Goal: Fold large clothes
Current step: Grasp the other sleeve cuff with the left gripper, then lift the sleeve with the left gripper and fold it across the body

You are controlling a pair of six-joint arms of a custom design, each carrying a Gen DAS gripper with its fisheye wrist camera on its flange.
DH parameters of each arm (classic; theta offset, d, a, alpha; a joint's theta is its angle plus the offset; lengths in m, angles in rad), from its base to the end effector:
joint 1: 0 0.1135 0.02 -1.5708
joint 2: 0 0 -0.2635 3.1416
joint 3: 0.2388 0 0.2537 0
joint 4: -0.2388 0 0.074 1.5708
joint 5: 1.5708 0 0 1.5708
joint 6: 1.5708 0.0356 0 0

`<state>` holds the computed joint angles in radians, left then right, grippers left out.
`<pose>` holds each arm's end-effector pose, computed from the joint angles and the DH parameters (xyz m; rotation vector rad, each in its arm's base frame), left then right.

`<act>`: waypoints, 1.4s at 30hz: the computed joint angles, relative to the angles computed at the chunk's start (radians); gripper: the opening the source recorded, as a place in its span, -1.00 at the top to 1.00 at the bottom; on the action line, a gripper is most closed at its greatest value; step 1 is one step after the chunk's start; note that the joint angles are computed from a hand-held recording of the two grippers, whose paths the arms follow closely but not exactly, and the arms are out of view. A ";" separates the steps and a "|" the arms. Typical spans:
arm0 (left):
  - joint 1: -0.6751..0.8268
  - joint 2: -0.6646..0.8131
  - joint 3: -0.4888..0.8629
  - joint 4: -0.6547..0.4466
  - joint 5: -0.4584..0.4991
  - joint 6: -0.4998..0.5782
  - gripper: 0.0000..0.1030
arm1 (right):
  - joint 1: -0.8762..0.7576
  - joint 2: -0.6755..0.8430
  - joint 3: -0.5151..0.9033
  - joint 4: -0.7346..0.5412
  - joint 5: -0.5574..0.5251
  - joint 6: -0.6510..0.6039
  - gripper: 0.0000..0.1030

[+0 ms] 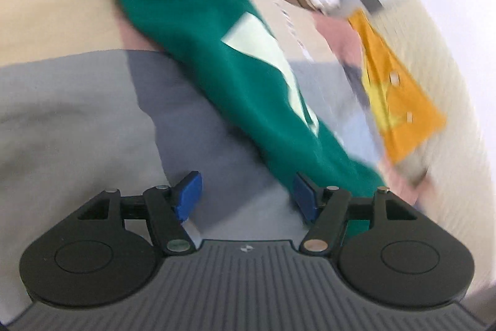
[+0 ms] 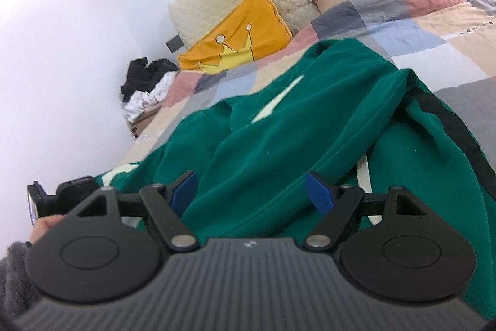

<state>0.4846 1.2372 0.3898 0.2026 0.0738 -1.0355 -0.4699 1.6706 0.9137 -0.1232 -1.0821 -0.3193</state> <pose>0.2042 0.1045 0.1516 -1.5137 1.6524 -0.3838 0.3035 -0.1189 0.1801 -0.2793 2.0172 0.8288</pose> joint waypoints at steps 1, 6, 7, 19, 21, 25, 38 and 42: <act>0.036 0.024 -0.004 0.038 0.015 -0.016 -0.36 | 0.004 0.008 0.005 0.001 0.006 0.001 -0.52; 0.162 0.129 0.042 0.106 0.036 0.074 -0.37 | 0.029 0.010 -0.026 0.067 0.024 0.011 -0.52; 0.188 0.153 0.052 0.119 0.048 0.081 -0.38 | 0.033 0.007 -0.037 0.084 0.022 0.009 -0.52; 0.450 0.486 0.311 0.148 0.250 0.172 -0.39 | 0.084 0.049 -0.073 0.307 0.113 0.169 -0.52; 0.464 0.530 0.371 0.123 0.241 0.188 -0.39 | 0.094 0.049 -0.079 0.338 0.109 0.183 -0.52; 0.461 0.593 0.493 0.043 0.174 0.307 -0.22 | 0.130 0.051 -0.093 0.394 0.150 0.197 -0.52; 0.336 0.559 0.704 -0.188 -0.074 0.542 0.75 | 0.165 0.060 -0.089 0.445 0.216 0.193 -0.51; 0.250 0.451 0.747 -0.273 -0.176 0.586 0.76 | 0.141 0.028 -0.101 0.440 0.221 0.192 -0.51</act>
<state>0.7344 1.6882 1.1369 -0.0705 -0.1022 -0.4490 -0.3285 1.6990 0.8124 0.3169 -0.8609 -0.1274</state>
